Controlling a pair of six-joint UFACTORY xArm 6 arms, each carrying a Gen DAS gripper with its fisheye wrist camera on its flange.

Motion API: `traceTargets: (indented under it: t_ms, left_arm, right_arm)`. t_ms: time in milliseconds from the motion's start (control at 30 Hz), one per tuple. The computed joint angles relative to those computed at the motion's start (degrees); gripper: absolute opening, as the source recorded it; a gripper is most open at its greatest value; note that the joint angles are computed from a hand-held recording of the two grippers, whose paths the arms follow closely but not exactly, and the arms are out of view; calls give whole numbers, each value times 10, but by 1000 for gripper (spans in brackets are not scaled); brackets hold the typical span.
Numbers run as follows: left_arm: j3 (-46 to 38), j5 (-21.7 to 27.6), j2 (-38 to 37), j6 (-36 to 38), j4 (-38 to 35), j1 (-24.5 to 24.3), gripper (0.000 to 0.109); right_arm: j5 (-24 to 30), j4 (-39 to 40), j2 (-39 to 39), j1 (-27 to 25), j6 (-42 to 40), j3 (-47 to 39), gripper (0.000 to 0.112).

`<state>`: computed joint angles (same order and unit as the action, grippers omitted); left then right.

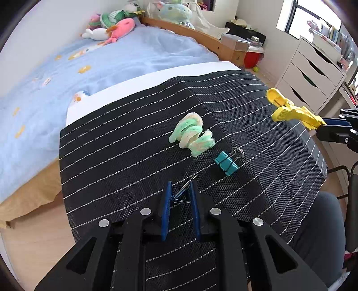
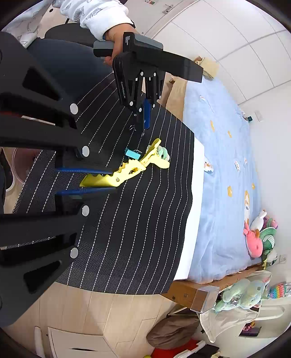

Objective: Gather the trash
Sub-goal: 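Grasp the blue binder clip with the left tool while the right holds the yellow clip, then drop the yellow clip into the pink bin with the right tool while the left carries the blue clip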

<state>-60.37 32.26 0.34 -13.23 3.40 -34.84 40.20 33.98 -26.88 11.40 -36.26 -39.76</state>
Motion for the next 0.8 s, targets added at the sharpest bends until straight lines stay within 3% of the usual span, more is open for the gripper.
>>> traceTargets:
  t_ms: [367, 800]
  left_arm:
    - [39, -4, -70, -6, 13, -22, 16]
    - [132, -28, -202, -56, 55, -75, 16]
  right_arm:
    - [-1, -4, -50, 14, 3, 27, 11]
    - [31, -39, -198, 39, 32, 111, 11]
